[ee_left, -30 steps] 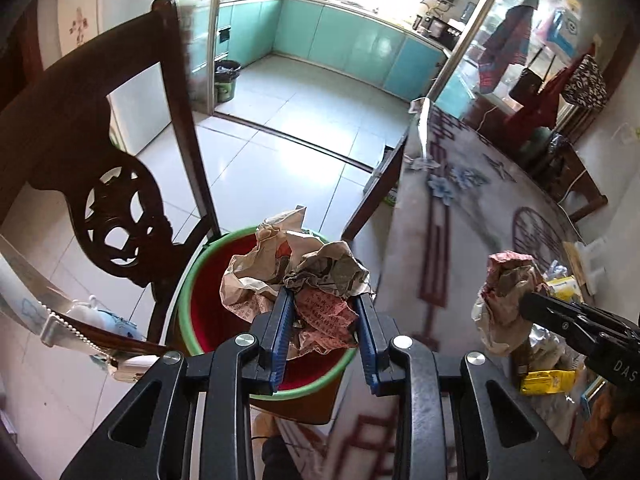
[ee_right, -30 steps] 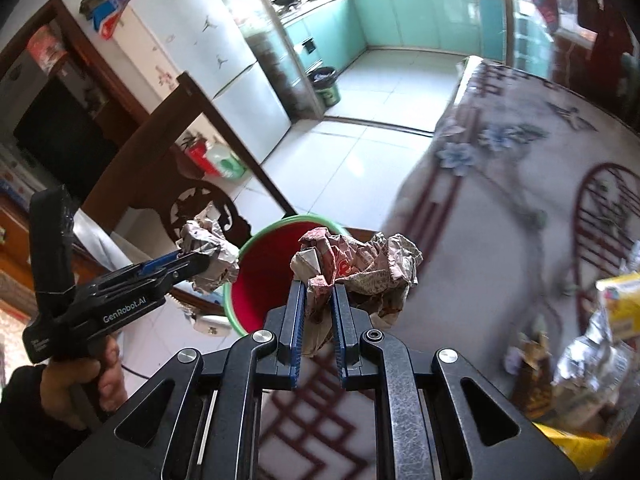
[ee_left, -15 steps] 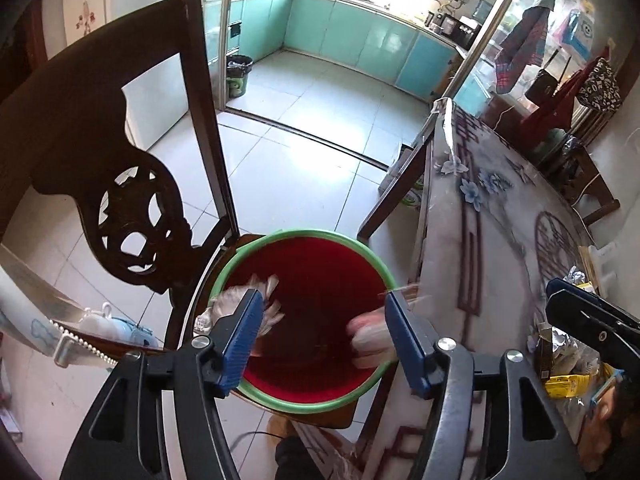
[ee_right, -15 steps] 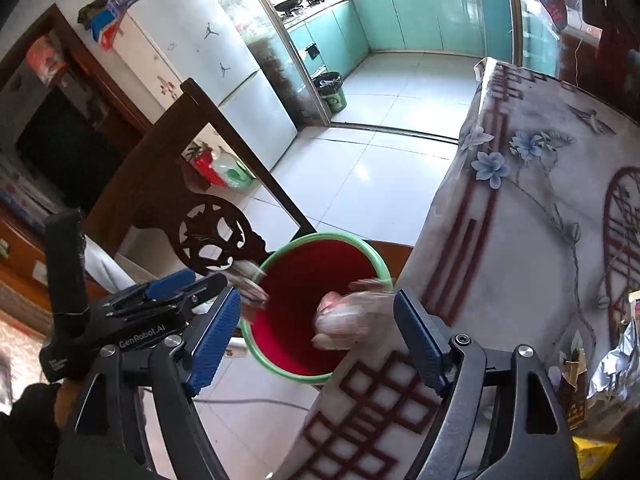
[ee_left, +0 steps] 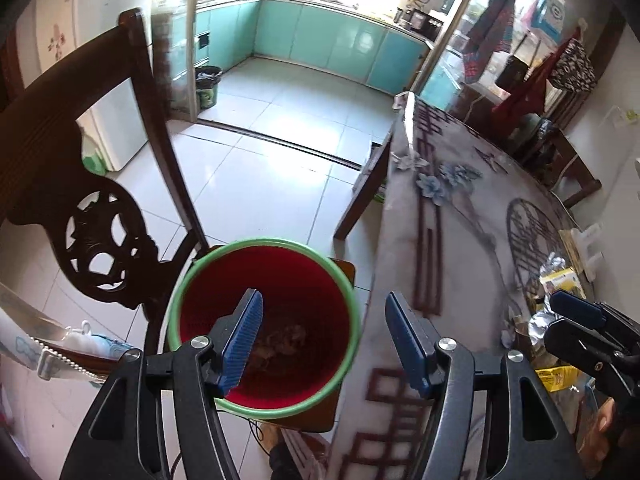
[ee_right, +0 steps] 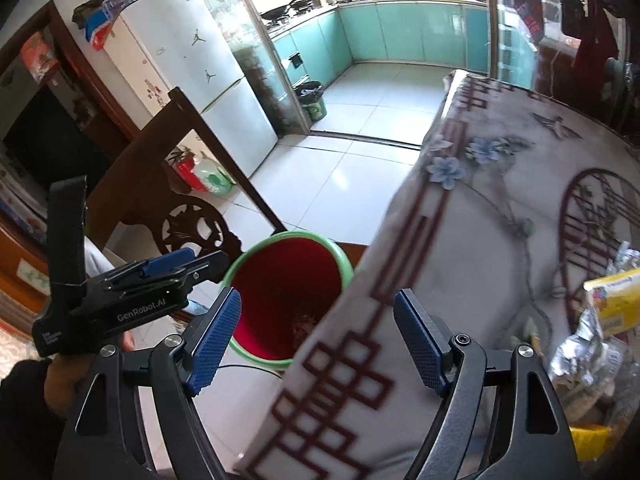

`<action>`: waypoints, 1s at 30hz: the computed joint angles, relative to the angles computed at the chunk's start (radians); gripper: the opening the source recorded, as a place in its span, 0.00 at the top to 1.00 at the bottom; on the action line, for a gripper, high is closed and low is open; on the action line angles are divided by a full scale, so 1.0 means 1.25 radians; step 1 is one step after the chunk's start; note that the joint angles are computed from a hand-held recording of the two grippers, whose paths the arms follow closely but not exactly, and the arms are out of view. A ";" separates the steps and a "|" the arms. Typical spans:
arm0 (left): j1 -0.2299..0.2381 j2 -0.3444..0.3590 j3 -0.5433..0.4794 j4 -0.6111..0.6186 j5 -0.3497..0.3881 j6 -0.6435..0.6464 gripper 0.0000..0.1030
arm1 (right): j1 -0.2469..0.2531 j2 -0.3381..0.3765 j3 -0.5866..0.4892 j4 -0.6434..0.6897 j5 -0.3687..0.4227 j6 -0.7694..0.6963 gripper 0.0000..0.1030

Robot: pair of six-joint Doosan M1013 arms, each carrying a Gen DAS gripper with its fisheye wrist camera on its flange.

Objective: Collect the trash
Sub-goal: 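Grasp the yellow drink carton with the right tool while the left grasps a brown box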

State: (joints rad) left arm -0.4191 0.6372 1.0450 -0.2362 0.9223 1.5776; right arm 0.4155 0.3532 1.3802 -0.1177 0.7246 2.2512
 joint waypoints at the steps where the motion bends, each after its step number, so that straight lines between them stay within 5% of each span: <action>1: -0.006 -0.004 0.004 -0.001 -0.004 0.004 0.39 | 0.000 -0.008 0.011 -0.009 0.000 0.008 0.24; 6: -0.032 -0.019 0.021 -0.015 -0.008 0.013 0.39 | -0.010 -0.056 0.066 -0.048 0.049 -0.034 0.24; 18: -0.110 -0.061 0.081 -0.063 0.004 0.023 0.39 | -0.099 -0.089 0.175 -0.013 0.391 -0.475 0.23; 23: -0.142 -0.068 0.086 -0.063 0.004 0.018 0.39 | -0.109 -0.074 0.199 -0.006 0.414 -0.543 0.25; 27: -0.160 -0.057 0.072 -0.067 0.020 0.013 0.39 | -0.114 -0.081 0.218 0.044 0.389 -0.566 0.64; 30: -0.171 -0.033 0.046 -0.081 0.050 0.006 0.39 | -0.127 -0.124 0.251 0.104 0.305 -0.540 0.68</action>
